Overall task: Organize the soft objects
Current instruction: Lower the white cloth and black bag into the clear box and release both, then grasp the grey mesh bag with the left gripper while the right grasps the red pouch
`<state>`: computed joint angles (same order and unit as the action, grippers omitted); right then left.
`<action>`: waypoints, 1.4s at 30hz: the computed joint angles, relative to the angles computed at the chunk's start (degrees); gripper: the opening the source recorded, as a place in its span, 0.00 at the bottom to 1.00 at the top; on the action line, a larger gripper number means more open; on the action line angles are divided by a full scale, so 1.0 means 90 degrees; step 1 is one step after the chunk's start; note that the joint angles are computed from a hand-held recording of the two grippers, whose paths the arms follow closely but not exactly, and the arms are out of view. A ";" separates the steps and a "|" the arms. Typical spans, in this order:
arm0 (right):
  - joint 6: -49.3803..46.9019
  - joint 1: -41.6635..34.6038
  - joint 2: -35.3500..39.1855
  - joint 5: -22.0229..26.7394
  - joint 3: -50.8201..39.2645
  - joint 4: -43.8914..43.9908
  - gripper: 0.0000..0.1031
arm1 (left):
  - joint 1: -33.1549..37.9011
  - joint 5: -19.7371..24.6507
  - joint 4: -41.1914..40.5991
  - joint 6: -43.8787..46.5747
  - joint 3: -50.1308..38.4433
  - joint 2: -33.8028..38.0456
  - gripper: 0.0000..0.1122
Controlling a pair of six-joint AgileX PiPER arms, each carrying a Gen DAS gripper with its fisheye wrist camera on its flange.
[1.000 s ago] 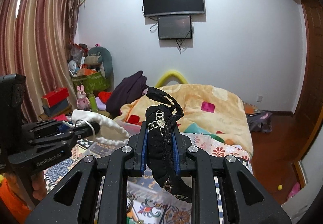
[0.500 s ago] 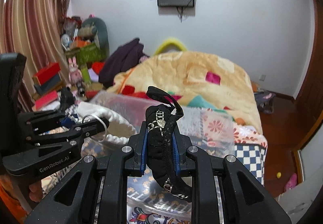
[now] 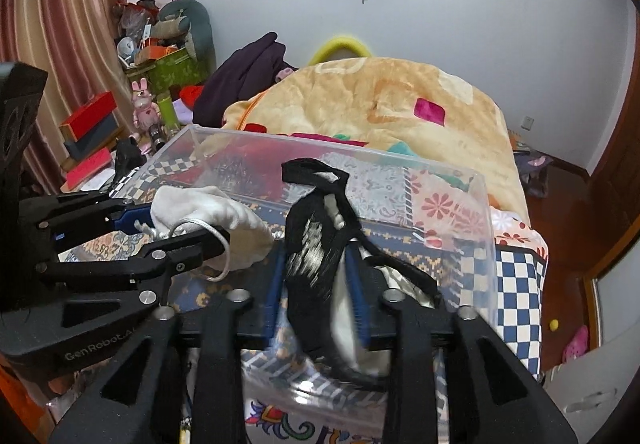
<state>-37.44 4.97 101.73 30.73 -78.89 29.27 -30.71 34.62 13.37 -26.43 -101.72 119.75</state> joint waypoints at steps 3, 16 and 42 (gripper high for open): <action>-0.0236 -0.0050 -0.0225 -0.0151 0.0221 0.0191 0.48 | -0.0033 -0.0152 0.0149 -0.0161 0.0296 -0.0224 0.42; -0.1811 -0.0459 -0.1554 -0.0475 0.1145 0.1740 0.62 | -0.0277 -0.1023 0.1474 -0.1572 0.1887 -0.1981 0.57; -0.3350 -0.1021 -0.2747 0.0092 0.3864 0.3416 0.78 | -0.1562 -0.1124 0.4491 -0.5432 0.4781 -0.3397 0.77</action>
